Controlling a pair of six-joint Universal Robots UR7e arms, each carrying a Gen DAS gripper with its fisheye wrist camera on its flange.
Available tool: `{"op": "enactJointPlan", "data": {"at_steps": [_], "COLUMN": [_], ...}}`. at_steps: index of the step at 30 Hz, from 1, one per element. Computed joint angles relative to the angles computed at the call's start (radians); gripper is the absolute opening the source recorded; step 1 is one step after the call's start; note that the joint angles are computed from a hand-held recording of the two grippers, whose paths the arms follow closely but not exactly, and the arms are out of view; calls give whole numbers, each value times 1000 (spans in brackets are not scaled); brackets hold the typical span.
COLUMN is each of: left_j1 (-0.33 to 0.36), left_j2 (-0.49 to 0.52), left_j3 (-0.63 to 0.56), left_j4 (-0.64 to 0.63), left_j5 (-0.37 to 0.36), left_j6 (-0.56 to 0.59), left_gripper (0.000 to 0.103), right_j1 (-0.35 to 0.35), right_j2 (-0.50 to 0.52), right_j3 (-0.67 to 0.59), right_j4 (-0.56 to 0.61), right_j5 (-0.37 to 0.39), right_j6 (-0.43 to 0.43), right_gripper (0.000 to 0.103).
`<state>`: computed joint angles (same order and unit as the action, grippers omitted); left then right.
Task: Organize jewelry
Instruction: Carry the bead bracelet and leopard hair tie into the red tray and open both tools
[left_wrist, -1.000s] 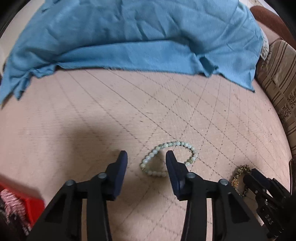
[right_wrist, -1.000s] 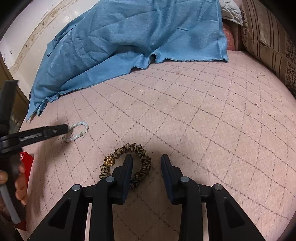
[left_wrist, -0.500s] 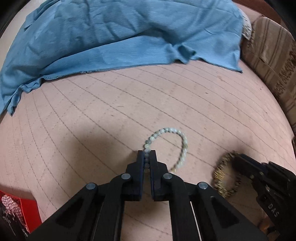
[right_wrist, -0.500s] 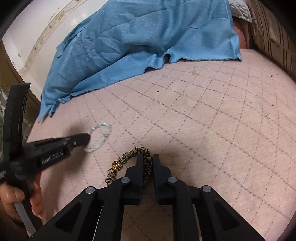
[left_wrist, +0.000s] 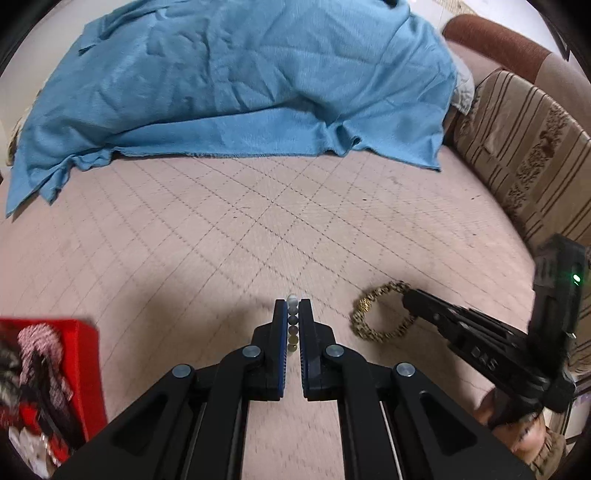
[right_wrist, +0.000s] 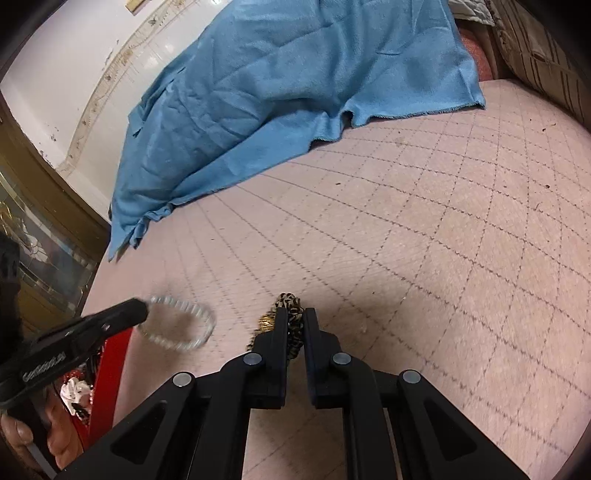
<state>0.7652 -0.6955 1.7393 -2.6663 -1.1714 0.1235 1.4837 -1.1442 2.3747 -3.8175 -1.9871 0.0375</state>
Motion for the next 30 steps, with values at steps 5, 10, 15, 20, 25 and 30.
{"op": "enactJointPlan", "data": {"at_steps": [5,10,15,20,25,30], "left_j1": [-8,-23,-26,-19,-19,-39], "left_j2": [-101,-209,-299,-381,-451,-522], "left_j3": [81,161,220,268,308,359], "left_j4": [3,8,11,18,16,-1], "left_j5": [-23,-30,-32,-38,-35,4], "left_j6": [-37,-65,-106,-143,-162,-165], "left_gripper": [5,5,5,5,5,5], "right_j1": [67,156,257,357,433,488], "right_j2": [-5,8,35,63,88,109], "right_j3": [21,36,27,6,-18,-37], "right_j4": [-16,-27,-23,-6,33,74], "right_j5": [-38,-103,-193,-272,-337,-371], "right_j6": [27,54,60,63,73,94], "right_gripper": [9,9,9,9,9,9]}}
